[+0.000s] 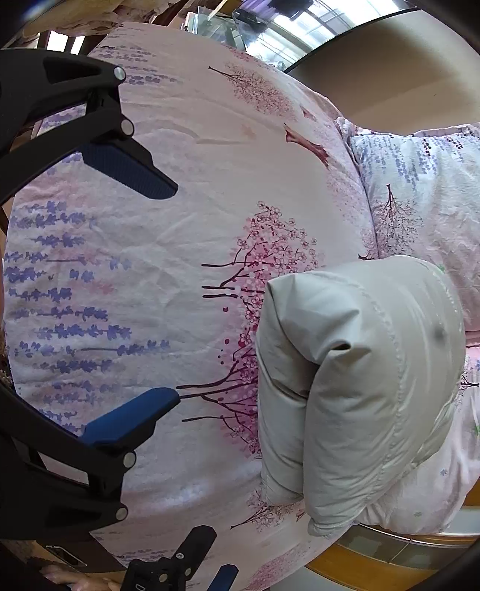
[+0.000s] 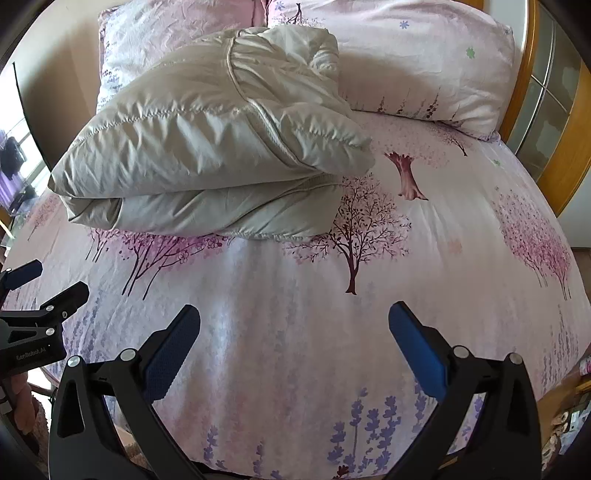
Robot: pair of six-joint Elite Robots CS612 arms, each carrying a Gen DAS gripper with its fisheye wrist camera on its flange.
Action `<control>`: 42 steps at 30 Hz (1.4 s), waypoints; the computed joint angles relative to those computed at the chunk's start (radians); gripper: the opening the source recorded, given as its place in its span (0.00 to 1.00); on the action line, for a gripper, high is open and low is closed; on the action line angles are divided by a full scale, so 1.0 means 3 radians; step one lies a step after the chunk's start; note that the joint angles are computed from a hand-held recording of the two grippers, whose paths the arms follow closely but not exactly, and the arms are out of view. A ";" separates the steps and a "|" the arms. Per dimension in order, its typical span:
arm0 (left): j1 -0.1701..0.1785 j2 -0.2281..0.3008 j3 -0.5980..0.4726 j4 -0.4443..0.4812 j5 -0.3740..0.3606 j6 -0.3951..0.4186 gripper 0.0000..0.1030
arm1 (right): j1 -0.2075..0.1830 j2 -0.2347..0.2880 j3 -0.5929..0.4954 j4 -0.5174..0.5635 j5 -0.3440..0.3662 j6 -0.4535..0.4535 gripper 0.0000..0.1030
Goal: Fold large clothes
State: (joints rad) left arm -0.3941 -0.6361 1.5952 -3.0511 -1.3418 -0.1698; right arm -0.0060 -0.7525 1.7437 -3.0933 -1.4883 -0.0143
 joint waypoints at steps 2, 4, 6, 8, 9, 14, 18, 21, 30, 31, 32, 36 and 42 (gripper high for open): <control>0.0004 0.0005 -0.0013 0.0032 -0.0012 -0.0013 0.98 | 0.0002 0.0003 -0.0004 0.0014 -0.0005 -0.0003 0.99; 0.0006 0.0009 -0.0018 0.0042 -0.0014 -0.0014 0.98 | 0.0001 0.0005 -0.0010 0.0033 0.0003 -0.0004 0.99; 0.0005 0.0013 -0.0023 0.0047 -0.0010 -0.0014 0.98 | 0.0003 0.0008 -0.0014 0.0042 0.0005 -0.0006 0.99; 0.0006 0.0014 -0.0025 0.0047 -0.0010 -0.0014 0.98 | 0.0001 0.0011 -0.0017 0.0047 0.0008 -0.0007 0.99; 0.0006 0.0014 -0.0024 0.0043 -0.0009 -0.0010 0.98 | 0.0002 0.0012 -0.0016 0.0045 0.0006 -0.0006 0.99; 0.0007 0.0016 -0.0027 0.0043 -0.0013 -0.0011 0.98 | 0.0004 0.0013 -0.0016 0.0038 -0.0004 -0.0003 0.99; 0.0006 0.0016 -0.0025 0.0039 -0.0015 -0.0009 0.98 | -0.0001 0.0019 -0.0023 0.0044 -0.0002 -0.0001 0.99; 0.0006 0.0018 -0.0028 0.0035 -0.0013 -0.0007 0.98 | -0.0003 0.0022 -0.0027 0.0054 0.0004 0.0005 0.99; 0.0003 0.0018 -0.0031 0.0041 -0.0017 -0.0019 0.98 | -0.0002 0.0029 -0.0034 0.0061 0.0002 0.0017 0.99; 0.0003 0.0019 -0.0034 0.0044 -0.0017 -0.0021 0.98 | 0.0001 0.0029 -0.0034 0.0060 -0.0001 0.0020 0.99; 0.0003 0.0020 -0.0035 0.0044 -0.0016 -0.0021 0.98 | 0.0002 0.0029 -0.0034 0.0058 -0.0006 0.0025 0.99; 0.0002 0.0022 -0.0038 0.0045 -0.0018 -0.0024 0.98 | 0.0000 0.0030 -0.0036 0.0062 0.0002 0.0021 0.99; 0.0002 0.0025 -0.0044 0.0049 -0.0021 -0.0027 0.98 | 0.0007 0.0036 -0.0038 0.0060 -0.0004 0.0038 0.99</control>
